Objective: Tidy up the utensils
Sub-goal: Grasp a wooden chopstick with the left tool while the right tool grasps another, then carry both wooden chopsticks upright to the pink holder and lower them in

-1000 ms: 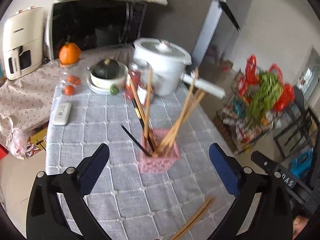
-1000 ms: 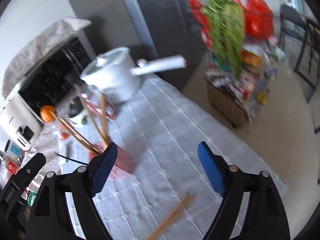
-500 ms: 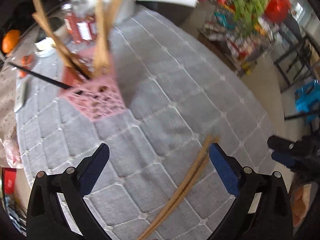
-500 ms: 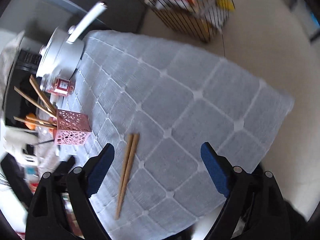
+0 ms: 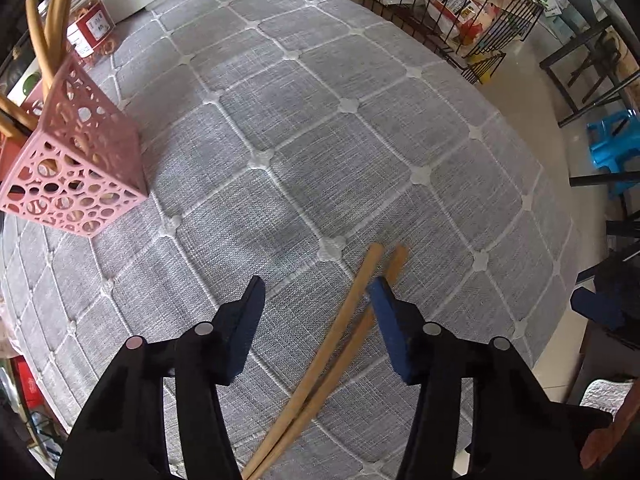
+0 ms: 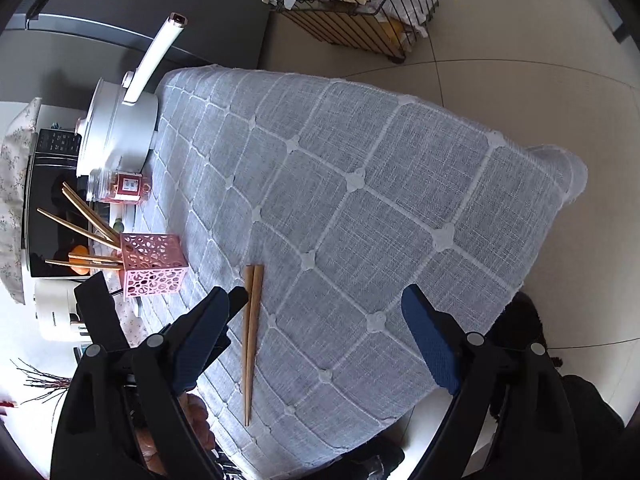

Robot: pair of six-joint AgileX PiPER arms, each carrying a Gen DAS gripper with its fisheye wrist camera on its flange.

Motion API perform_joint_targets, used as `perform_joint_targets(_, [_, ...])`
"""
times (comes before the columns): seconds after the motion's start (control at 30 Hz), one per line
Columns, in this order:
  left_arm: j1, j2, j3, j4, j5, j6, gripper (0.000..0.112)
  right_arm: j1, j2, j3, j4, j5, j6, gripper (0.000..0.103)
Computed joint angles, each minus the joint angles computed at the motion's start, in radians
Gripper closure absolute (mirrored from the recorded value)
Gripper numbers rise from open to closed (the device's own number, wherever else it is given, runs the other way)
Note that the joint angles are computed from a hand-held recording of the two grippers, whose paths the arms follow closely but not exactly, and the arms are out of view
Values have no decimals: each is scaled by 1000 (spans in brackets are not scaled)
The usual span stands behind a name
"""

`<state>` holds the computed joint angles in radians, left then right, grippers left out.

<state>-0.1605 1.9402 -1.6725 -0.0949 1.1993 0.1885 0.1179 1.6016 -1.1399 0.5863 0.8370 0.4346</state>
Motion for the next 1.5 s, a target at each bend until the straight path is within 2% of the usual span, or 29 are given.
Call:
perform_joint_targets(0.13, [-24,26,-6,24,-5,-11,77,1,4,-2,-3,2,3,17])
perform_joint_targets(0.2, [-35,16,14,43,-28,6,80,7,12,-9,-5,2,10,17])
perform_joint_targets(0.27, [-45,8,34,64,-54,4,95,18,22,-19,-15,-2,30,17])
perform_joint_targets(0.37, [-11,-22,82,53,-85,28,104,51,49,-49,-37,-7,65,17])
perform_joint_targets(0.47, [26,-54,125,99,-118,14,106,105,89,-100,-80,-6,110,17])
perform_joint_targets(0.57, [111,-88,137,75,-115,58,106,162,137,-159,-123,0,145,17])
perform_joint_targets(0.73, [246,-185,143,-10,-106,151,106,285,287,-369,-252,47,243,19])
perform_joint_targets(0.8, [295,-220,134,-53,-94,191,106,327,359,-462,-316,99,282,27])
perform_joint_targets(0.87, [348,-262,122,-101,-78,239,106,356,447,-561,-313,167,269,49])
perform_joint_targets(0.9, [369,-276,112,-119,-72,254,106,374,473,-596,-339,191,284,49])
perform_joint_targets(0.93, [384,-283,99,-130,-64,263,106,401,475,-616,-405,189,314,59])
perform_joint_targets(0.97, [402,-298,96,-142,-58,275,106,424,502,-662,-430,216,313,81])
perform_joint_targets(1.0, [417,-306,82,-156,-52,283,106,430,522,-682,-420,231,309,92])
perform_joint_targets(1.1, [453,-347,92,-196,-51,310,106,458,507,-657,-490,199,361,95])
perform_joint_targets(1.2, [483,-382,96,-234,-47,337,106,441,441,-545,-430,112,328,95])
perform_joint_targets(1.27, [515,-412,93,-273,-37,361,106,425,362,-456,-382,45,275,95])
perform_joint_targets(1.4, [576,-475,114,-355,-23,391,106,414,179,-319,-379,-50,230,95])
perform_joint_targets(1.5, [607,-517,154,-391,-21,402,106,409,74,-293,-383,-55,204,95])
